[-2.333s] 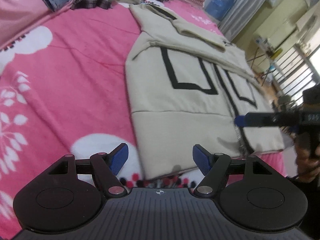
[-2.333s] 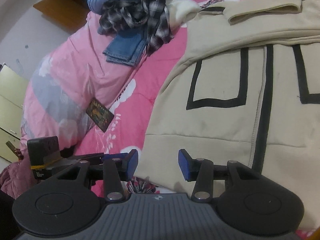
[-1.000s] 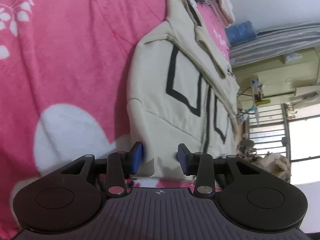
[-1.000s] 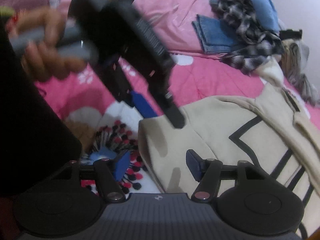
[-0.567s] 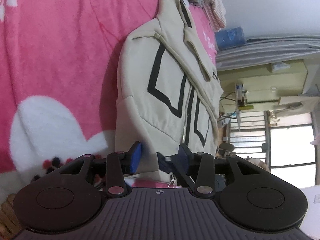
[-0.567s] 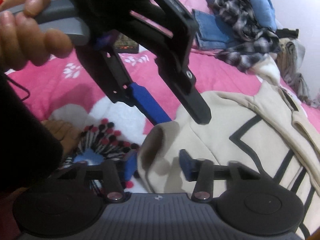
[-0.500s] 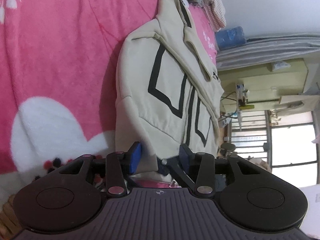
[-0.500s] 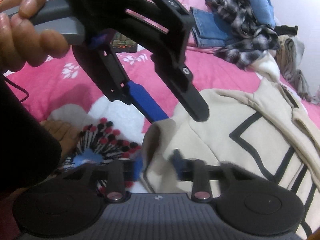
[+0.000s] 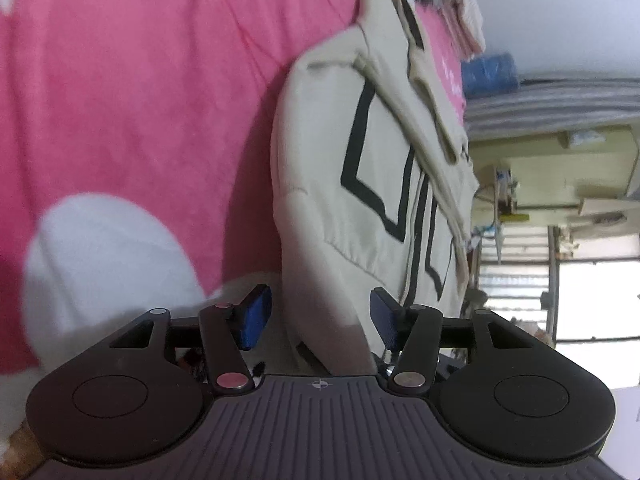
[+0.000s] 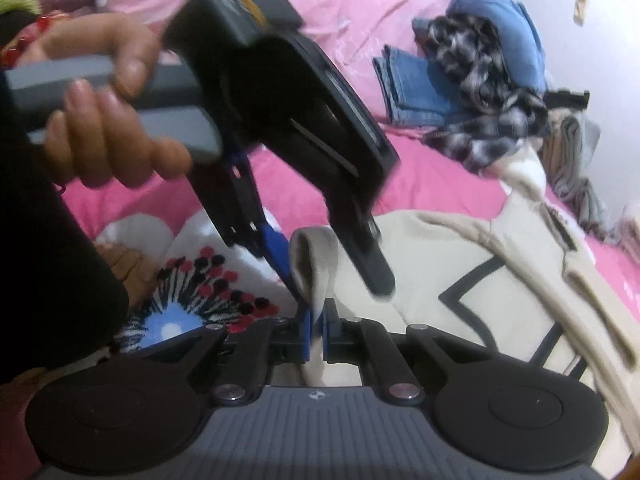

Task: Fold clothes
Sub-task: 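Grasp the beige sweatshirt hem with the right gripper while the left gripper grasps beside it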

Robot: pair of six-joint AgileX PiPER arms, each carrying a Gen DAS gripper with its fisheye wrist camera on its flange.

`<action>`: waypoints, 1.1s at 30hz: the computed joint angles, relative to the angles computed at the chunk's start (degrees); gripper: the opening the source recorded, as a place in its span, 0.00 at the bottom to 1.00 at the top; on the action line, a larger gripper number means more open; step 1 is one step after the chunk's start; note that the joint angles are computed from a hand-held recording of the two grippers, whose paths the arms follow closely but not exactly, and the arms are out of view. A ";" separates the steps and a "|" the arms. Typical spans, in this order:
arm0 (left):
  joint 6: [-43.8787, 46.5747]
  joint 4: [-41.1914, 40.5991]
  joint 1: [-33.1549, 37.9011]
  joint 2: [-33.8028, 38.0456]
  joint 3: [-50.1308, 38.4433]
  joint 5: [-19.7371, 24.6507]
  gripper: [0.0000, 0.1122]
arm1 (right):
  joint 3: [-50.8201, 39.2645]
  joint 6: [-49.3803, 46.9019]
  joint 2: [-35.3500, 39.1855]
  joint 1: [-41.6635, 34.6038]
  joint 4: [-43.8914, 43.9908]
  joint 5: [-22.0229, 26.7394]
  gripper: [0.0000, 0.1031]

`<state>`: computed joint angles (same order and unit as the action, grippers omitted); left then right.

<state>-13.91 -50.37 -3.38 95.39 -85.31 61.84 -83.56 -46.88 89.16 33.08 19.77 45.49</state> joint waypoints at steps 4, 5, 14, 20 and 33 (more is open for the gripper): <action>1.54 0.06 -1.49 2.67 -2.67 1.01 0.38 | 1.80 -2.52 -1.05 0.24 0.89 -2.21 0.04; 1.10 1.42 -2.13 3.29 -3.81 1.50 0.37 | 1.93 -3.04 -1.13 0.02 1.63 -2.31 0.04; 1.54 9.82 -4.90 4.07 -7.63 3.53 0.23 | -1.52 -5.55 -0.13 -9.52 15.26 10.15 0.20; 4.40 21.64 -10.77 3.79 -12.33 4.50 0.23 | -3.44 7.53 -1.27 -20.46 16.73 11.99 0.33; 4.30 31.51 -16.14 1.81 -11.88 2.55 0.24 | 0.20 39.91 -5.36 -62.94 20.34 16.73 0.40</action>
